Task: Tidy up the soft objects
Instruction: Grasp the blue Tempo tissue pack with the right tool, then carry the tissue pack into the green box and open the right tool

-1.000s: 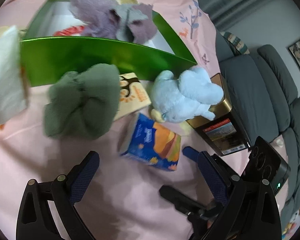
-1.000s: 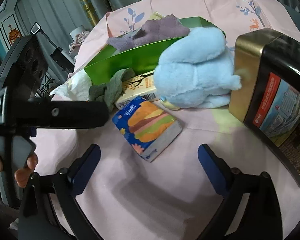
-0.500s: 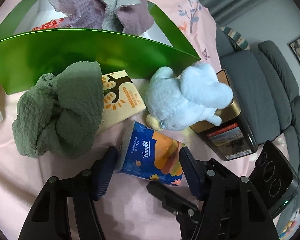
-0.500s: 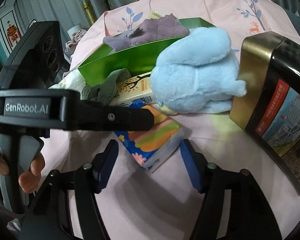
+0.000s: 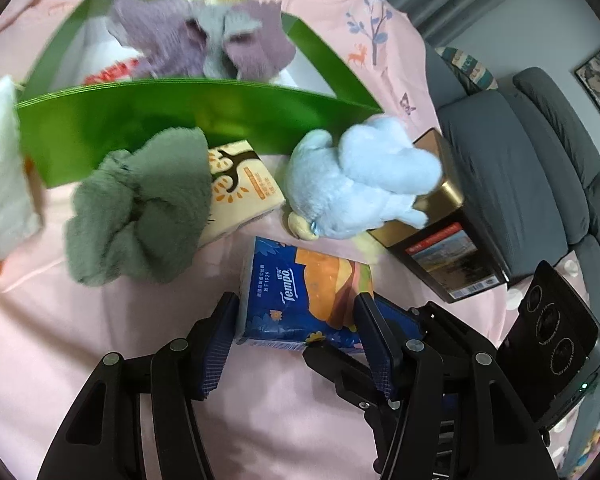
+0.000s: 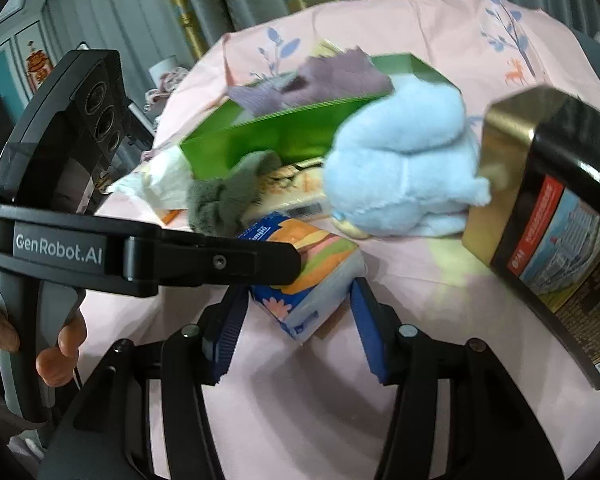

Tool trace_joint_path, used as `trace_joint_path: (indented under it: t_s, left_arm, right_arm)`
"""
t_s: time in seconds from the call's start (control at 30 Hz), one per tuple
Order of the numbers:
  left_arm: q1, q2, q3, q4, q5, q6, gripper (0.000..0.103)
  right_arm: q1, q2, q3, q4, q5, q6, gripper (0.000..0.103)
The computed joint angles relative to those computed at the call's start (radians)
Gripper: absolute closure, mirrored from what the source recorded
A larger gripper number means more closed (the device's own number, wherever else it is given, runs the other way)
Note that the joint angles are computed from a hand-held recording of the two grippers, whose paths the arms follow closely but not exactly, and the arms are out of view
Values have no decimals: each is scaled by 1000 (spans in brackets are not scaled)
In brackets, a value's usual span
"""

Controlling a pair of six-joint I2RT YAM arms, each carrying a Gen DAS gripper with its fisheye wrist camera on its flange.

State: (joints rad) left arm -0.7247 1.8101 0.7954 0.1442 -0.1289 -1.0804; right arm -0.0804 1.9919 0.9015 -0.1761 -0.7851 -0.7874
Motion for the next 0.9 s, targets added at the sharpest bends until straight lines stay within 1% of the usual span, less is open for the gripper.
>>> trace_joint_path:
  t_s: [0.13, 0.3, 0.5, 0.73, 0.9]
  left_arm:
    - [-52, -81, -37, -50, -82, -36, 43]
    - [-111, -166, -65, -129, -167, -86, 43]
    - [-159, -227, -83, -184, -233, -135, 43]
    - [-196, -279, -107, -225, -283, -165, 43]
    - [-186, -322, -153, -202, -287, -166, 43]
  right_arm:
    - [-13, -51, -33, -43, -52, -44, 51]
    - [-10, -116, -73, -86, -84, -90, 51]
    - [-6, -186, -114, -123, -106, -119, 51]
    - [20, -252, -171, -96, -99, -91, 51]
    - [61, -285, -195, -57, -75, -52, 51]
